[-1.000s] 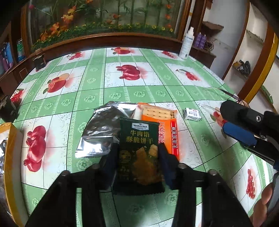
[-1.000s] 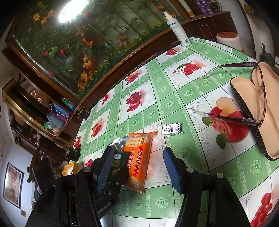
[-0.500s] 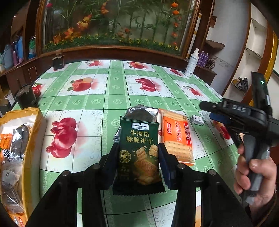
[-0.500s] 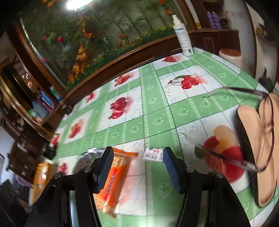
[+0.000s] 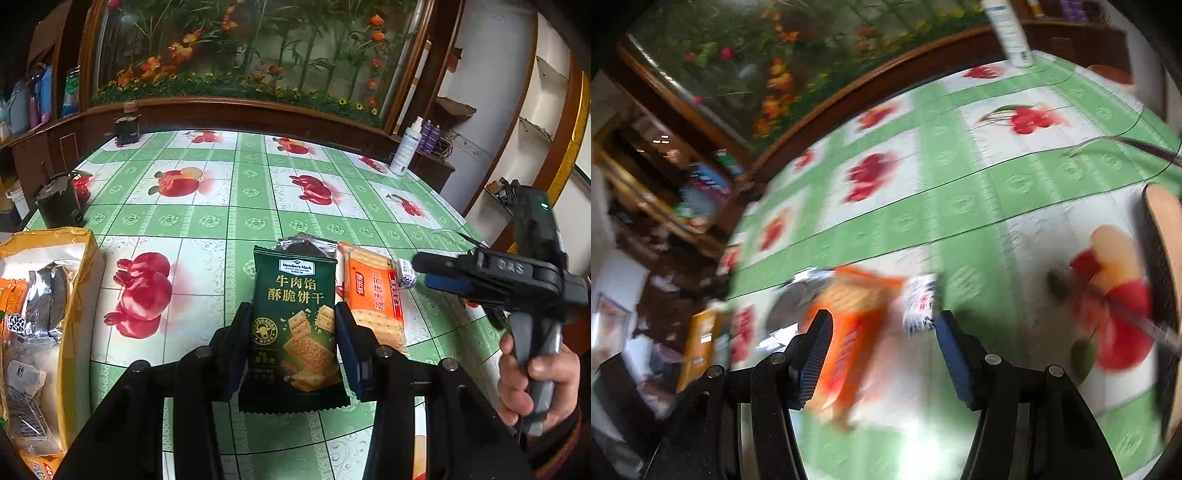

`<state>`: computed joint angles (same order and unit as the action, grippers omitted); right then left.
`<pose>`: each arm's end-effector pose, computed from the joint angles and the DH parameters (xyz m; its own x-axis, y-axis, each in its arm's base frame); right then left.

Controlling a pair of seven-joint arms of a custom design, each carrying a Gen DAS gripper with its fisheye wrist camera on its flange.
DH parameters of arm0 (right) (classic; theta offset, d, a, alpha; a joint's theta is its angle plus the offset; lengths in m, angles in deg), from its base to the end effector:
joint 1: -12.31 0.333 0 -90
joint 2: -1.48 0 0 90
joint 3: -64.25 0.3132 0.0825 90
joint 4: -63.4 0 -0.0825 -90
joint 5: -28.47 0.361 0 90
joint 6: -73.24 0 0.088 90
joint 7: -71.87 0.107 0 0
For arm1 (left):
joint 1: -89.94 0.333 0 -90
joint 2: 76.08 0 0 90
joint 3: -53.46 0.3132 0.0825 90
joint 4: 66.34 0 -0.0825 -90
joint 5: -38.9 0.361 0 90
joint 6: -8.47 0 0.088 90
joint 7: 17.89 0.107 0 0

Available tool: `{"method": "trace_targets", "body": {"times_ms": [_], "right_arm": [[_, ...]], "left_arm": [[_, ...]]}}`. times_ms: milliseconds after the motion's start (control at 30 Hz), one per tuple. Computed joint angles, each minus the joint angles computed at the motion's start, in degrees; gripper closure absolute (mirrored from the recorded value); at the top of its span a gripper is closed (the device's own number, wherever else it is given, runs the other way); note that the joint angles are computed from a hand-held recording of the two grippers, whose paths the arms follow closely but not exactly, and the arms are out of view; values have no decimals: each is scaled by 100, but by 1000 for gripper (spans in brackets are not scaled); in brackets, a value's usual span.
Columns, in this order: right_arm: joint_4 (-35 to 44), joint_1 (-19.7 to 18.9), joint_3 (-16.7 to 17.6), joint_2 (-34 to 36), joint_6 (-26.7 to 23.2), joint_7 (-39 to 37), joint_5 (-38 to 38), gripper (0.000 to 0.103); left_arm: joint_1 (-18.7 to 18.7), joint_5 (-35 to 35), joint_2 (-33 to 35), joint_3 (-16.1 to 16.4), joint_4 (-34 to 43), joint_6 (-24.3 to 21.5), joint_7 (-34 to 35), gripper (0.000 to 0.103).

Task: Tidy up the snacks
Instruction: 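Grasp the green beef cracker pack with left gripper while right grasps a white milk pack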

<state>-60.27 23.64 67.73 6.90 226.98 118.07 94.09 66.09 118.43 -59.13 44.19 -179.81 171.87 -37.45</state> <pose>0.5458 0.1140 0.3984 0.2050 -0.8357 -0.5094 -0.8651 0.0887 -0.4937 0.4787 -0.3686 0.3666 -0.0006 -0.9704 0.2416 -0.6914 -0.1741 -0.7012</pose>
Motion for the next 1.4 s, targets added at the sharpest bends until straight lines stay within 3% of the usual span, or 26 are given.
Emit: {"method": "trace_targets", "body": {"times_ms": [67,133,200,233,267,467,533,633,667,733,800,967,1167,1400], "right_arm": [[-197,303,-37,-7,1012,759,-995,40],[-281,347,-15,54,1442,1239,-1617,41],[-186,248,72,124,1340,1030,-1337,47],[-169,250,74,153,1333,1089,-1378,60],[-145,265,72,203,1351,1192,-1455,63],[23,287,117,440,1376,1430,-1671,63],[-33,447,-7,473,1594,1852,-2214,63],[-217,743,-357,416,1744,2819,-3382,79],[-247,686,-315,389,1755,2865,-3402,79],[-325,475,-97,295,1845,2643,-3041,79],[-352,122,352,130,1944,1594,-1815,79],[-330,232,574,-222,1758,-432,316,79],[-494,929,602,-442,2133,-1300,598,79],[-550,1189,527,-409,2128,-1406,547,79]], "left_arm": [[12,-22,15,-1,2,40,2,60],[7,-107,39,-11,18,17,107,60],[-10,-102,36,0,18,16,129,60],[-23,-84,28,6,18,-2,116,60],[-30,-64,21,12,15,-9,94,60],[-18,-154,53,0,30,-26,191,60],[-39,-146,54,6,37,-47,208,60],[-61,-133,47,9,42,-89,220,60],[-68,-122,43,10,41,-106,210,60],[-75,-89,31,12,34,-132,170,60],[-82,-37,12,12,19,-159,111,60],[-106,34,-16,-21,16,-346,75,60],[-151,111,-82,-64,-8,-769,-36,60],[-224,186,-144,-150,-8,-1311,-32,60]]}}
